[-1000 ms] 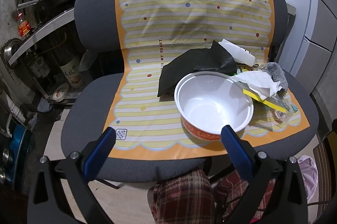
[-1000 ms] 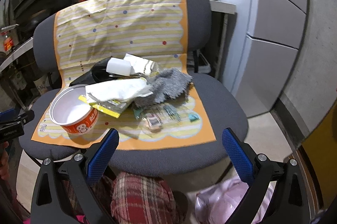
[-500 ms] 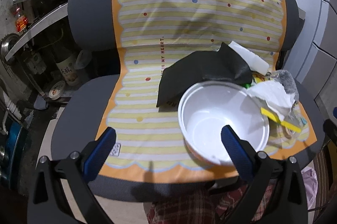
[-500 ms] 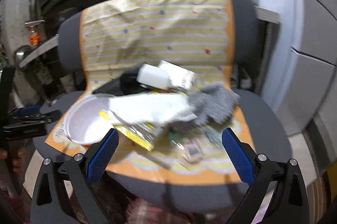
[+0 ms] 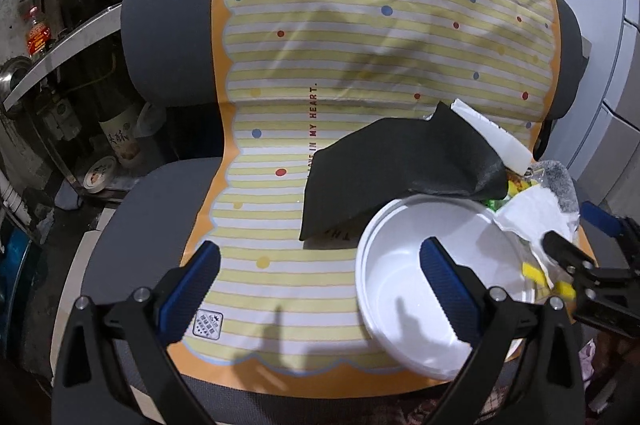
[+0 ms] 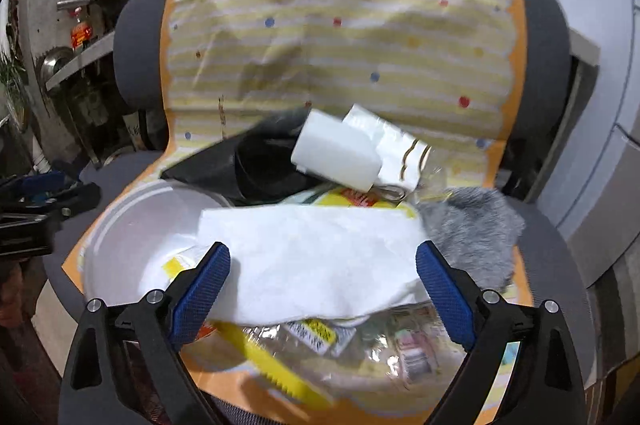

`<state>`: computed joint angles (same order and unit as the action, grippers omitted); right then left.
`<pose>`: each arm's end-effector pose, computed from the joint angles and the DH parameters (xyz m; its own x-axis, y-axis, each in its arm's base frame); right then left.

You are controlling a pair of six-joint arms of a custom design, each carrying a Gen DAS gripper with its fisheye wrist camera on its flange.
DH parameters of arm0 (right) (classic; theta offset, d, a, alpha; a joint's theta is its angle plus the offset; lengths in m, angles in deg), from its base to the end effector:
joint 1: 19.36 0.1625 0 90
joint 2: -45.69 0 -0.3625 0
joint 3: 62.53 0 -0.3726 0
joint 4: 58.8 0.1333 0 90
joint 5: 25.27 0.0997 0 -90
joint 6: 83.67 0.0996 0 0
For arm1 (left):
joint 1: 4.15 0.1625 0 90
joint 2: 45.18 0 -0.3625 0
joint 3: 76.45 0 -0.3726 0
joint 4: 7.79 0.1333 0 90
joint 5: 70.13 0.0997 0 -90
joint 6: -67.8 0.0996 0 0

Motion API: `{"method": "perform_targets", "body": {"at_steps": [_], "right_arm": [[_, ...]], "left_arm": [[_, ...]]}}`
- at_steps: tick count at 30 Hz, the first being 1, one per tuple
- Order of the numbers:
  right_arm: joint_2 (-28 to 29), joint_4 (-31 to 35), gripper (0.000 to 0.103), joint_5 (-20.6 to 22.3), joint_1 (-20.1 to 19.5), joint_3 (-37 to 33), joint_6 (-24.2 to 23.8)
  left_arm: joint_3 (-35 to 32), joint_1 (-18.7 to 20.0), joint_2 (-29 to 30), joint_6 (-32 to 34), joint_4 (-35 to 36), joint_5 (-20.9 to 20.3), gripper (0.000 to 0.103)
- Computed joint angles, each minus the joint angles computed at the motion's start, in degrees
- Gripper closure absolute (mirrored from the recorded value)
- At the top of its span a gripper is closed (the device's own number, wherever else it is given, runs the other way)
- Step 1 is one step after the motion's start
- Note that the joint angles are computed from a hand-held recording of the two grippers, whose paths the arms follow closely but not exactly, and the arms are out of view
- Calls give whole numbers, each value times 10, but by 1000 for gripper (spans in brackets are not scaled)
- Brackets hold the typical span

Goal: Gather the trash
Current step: 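Grasp the white tissue with the right tool and lift it, then grasp the yellow snack wrapper with the left tool while the right tool holds the tissue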

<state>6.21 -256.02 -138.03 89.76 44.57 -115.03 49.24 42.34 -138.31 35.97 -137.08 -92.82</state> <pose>0.2720 -0.4953 0.0412 -0.6816 -0.4378 0.5863 -0.7110 0.5857 -0.3892 -0.1105 -0.4435 0.2975 -0.6615 -0.2208 -0.7167 0.3941 0.7107 -0.5828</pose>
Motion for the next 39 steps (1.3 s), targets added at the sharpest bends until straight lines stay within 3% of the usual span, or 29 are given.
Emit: {"method": "perform_targets", "body": {"at_steps": [5,6,7,9,13,15,20,23,25,30,34,35,39], "right_arm": [[-9,45,17,50,-18,5,22],[-12,56,35,60,-21,5,22],[-13,67,43,62,-22,2,29],[-13,81,51,67,-24,-2,35],[-20,89,87,76,-20,0,28],[-22,79,96,73,-16,4,23],[-57,-25,98,71,2,51,-4],[-82,-79,98,36,18,72,-14],[-100,-90,98,17,22,81,-8],[-136,-139,98,-23,14,125,-12],[-152,-187,98,-38,3,163,-21],[-158,-194,98,-40,-1,172,-20],[-178,-209,98,-38,-19,200,-13]], "left_arm": [[2,5,-6,-10,13,0,6],[2,6,-8,-12,15,0,6],[2,5,-9,-15,19,1,6],[3,3,-12,-22,30,3,6],[8,-8,-26,-39,57,8,6],[7,-12,-31,-50,71,10,6],[8,-27,-39,-48,80,16,6],[5,-36,-28,-15,52,13,7],[-1,-38,-13,9,28,4,13],[-12,-41,28,69,-38,-53,29],[-11,-44,65,132,-110,-123,29],[-13,-44,76,137,-118,-136,24],[-25,-43,125,158,-136,-162,21]]}}
